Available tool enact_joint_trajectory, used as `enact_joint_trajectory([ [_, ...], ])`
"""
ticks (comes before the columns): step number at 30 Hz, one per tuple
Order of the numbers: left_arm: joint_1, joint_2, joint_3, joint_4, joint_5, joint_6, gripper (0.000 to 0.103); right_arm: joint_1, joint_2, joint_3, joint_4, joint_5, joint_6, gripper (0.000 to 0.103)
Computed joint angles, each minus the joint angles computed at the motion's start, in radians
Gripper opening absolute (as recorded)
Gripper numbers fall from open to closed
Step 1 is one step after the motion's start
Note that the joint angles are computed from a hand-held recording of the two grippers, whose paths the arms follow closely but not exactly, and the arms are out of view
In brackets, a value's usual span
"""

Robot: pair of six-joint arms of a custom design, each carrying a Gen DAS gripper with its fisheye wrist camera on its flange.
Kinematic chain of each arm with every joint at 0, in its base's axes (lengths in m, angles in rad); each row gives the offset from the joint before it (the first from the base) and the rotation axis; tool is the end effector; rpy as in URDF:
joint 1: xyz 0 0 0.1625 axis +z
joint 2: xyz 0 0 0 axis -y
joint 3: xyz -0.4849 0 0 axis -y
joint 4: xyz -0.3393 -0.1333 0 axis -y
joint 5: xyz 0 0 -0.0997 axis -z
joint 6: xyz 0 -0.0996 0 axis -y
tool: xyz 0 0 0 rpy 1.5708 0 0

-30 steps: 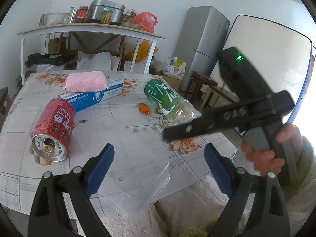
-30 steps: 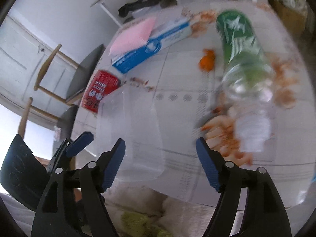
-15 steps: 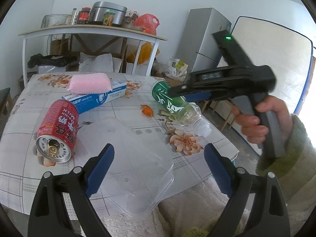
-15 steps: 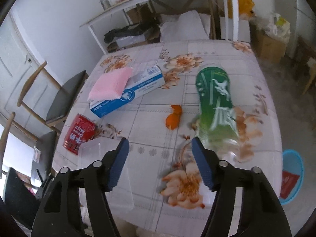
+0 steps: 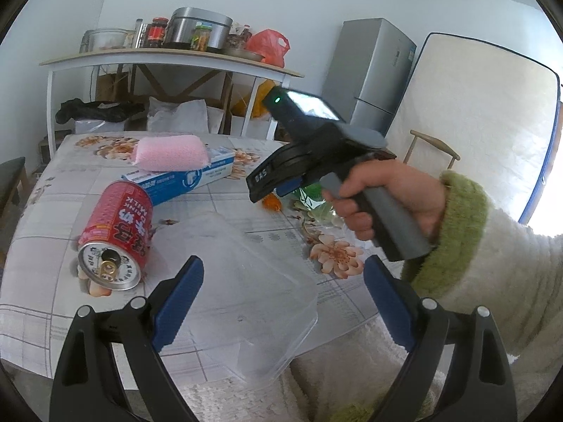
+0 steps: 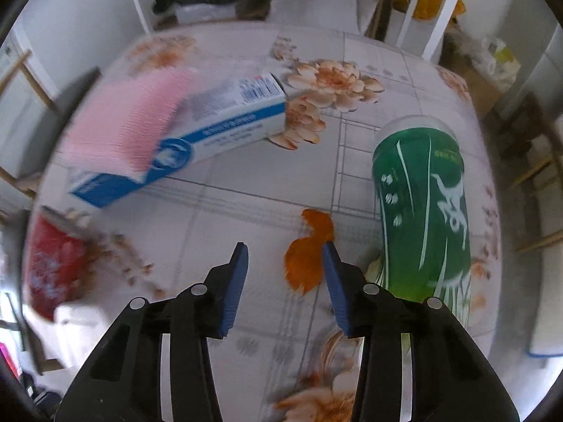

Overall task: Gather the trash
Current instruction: 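Grasp the orange peel on the tablecloth with the right tool, then grasp the clear plastic container with the left tool while the right tool holds the orange peel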

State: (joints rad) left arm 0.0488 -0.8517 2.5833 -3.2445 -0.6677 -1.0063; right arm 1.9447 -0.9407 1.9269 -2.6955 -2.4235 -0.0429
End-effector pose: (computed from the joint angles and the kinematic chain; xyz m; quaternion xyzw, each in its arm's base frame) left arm -0.3503 -0.2289 0.1251 0.2416 0.8664 -0.4080 0.1565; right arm 0.2664 -0.5193 0.2202 0.1599 -0.8946 0.1301 0.3965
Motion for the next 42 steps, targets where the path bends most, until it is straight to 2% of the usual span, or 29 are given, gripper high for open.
enact_joint_trajectory([
  [5,-0.020,-0.019,0.004,0.072,0.008,-0.045,0.089,-0.003,0.018,-0.011,-0.005,-0.034,0.009,0.038],
  [9,-0.035,-0.037,0.005,0.140,0.011,-0.081,0.089,-0.010,0.019,-0.023,0.021,-0.024,0.016,0.024],
  [13,-0.045,-0.058,0.009,0.205,0.005,-0.131,0.089,-0.013,0.008,-0.016,0.024,-0.002,0.021,0.015],
  [17,-0.045,-0.070,0.016,0.241,-0.003,-0.174,0.089,-0.018,-0.028,0.012,0.042,0.061,0.032,0.012],
  [24,-0.034,-0.081,0.025,0.250,-0.012,-0.199,0.089,-0.041,-0.132,0.098,0.067,0.277,0.052,0.008],
  [29,-0.035,-0.084,0.026,0.258,-0.008,-0.210,0.089,-0.055,-0.204,0.154,0.045,0.386,0.068,0.007],
  [34,-0.027,-0.079,0.016,0.283,-0.015,-0.225,0.089,-0.057,-0.248,0.189,0.023,0.433,0.078,0.007],
  [36,-0.025,-0.081,0.011,0.304,-0.025,-0.243,0.089,-0.064,-0.261,0.206,0.008,0.478,0.087,0.007],
  [38,-0.022,-0.080,0.012,0.302,-0.036,-0.248,0.089,-0.061,-0.250,0.213,0.004,0.469,0.090,0.007],
  [42,0.000,-0.075,0.010,0.260,-0.068,-0.237,0.089,-0.059,-0.225,0.222,0.031,0.506,0.093,0.007],
])
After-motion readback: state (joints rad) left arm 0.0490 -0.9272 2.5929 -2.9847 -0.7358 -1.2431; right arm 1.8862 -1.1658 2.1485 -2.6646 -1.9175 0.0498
